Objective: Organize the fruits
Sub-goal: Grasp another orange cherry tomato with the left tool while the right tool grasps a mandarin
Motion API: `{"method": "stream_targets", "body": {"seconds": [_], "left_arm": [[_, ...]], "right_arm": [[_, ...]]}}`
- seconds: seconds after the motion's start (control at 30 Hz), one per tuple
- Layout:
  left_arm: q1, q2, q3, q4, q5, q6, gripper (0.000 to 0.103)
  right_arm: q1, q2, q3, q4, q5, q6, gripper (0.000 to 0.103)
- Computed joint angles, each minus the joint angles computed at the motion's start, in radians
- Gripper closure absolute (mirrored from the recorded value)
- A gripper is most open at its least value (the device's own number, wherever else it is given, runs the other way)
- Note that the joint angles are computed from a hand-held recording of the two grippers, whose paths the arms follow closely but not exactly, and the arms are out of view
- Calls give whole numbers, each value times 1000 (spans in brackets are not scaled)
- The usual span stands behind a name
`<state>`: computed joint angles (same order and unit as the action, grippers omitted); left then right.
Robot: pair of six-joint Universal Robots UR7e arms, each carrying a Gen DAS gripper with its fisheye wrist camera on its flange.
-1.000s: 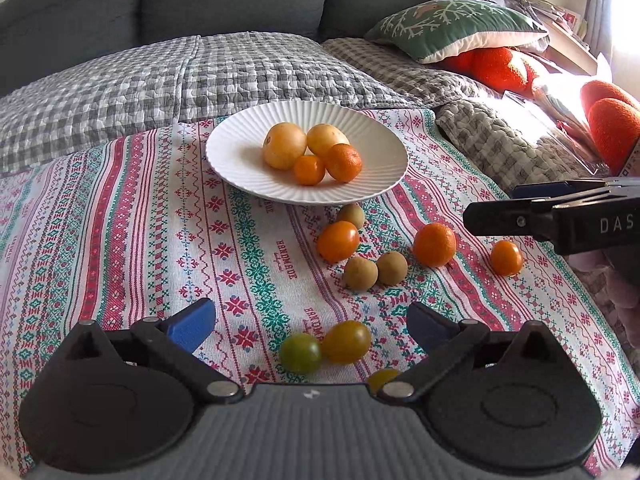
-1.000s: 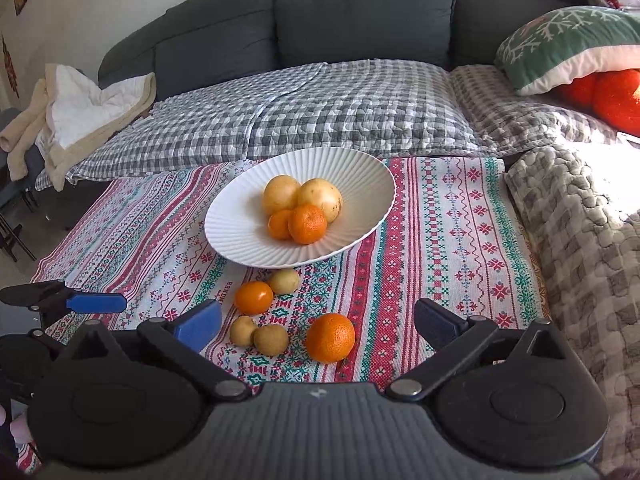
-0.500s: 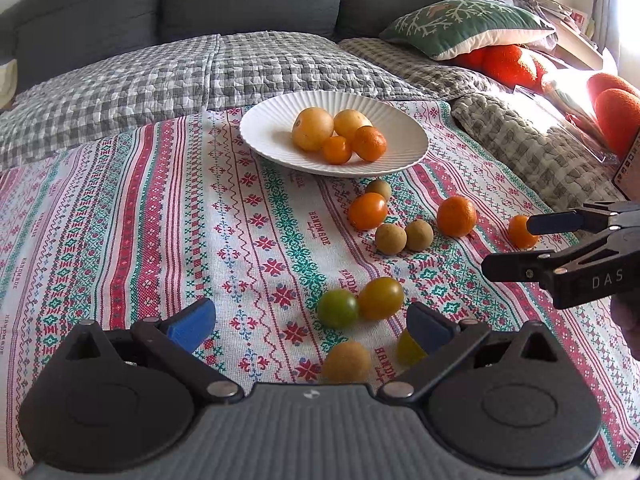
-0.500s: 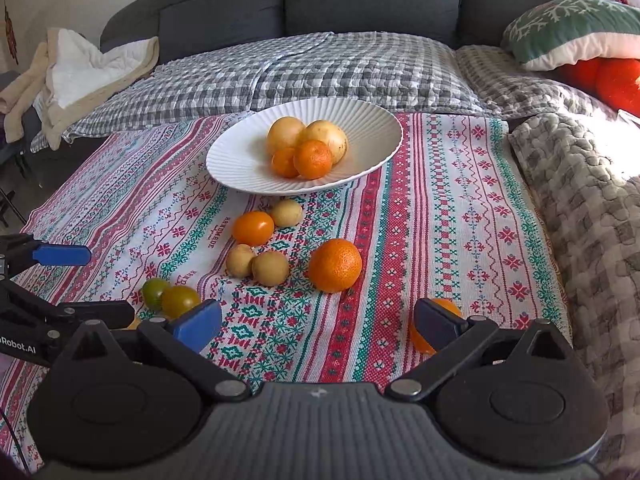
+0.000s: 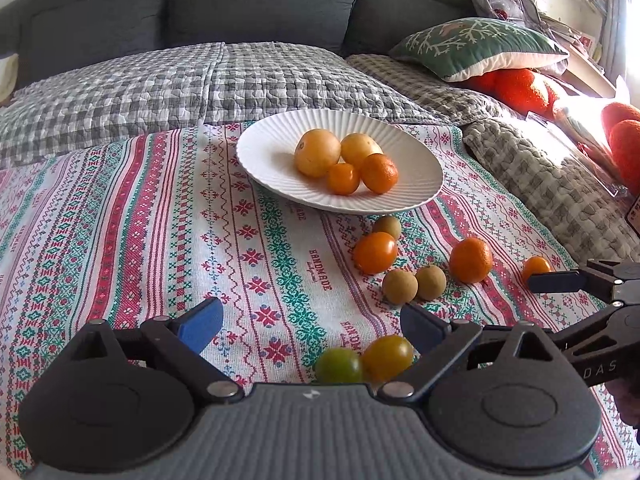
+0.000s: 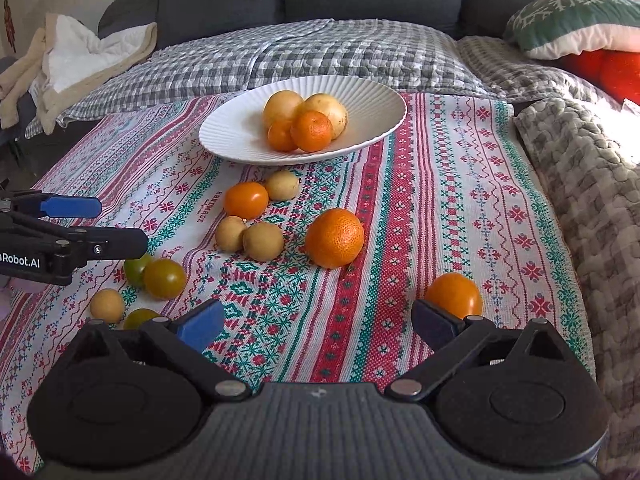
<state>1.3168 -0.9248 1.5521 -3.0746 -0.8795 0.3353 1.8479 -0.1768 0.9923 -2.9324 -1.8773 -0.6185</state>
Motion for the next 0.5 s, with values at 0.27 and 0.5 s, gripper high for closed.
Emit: {"method": "stream_targets", "body": {"seconds": [0.27,0.5], "left_arm": [[14,57,-100,75,-60,-32,28],[24,95,-170,141,-117,-42,45]], "right_arm": [[-6,27,-53,4,10,-11,11],[-9,29,-71,9,27,-6,22]]}}
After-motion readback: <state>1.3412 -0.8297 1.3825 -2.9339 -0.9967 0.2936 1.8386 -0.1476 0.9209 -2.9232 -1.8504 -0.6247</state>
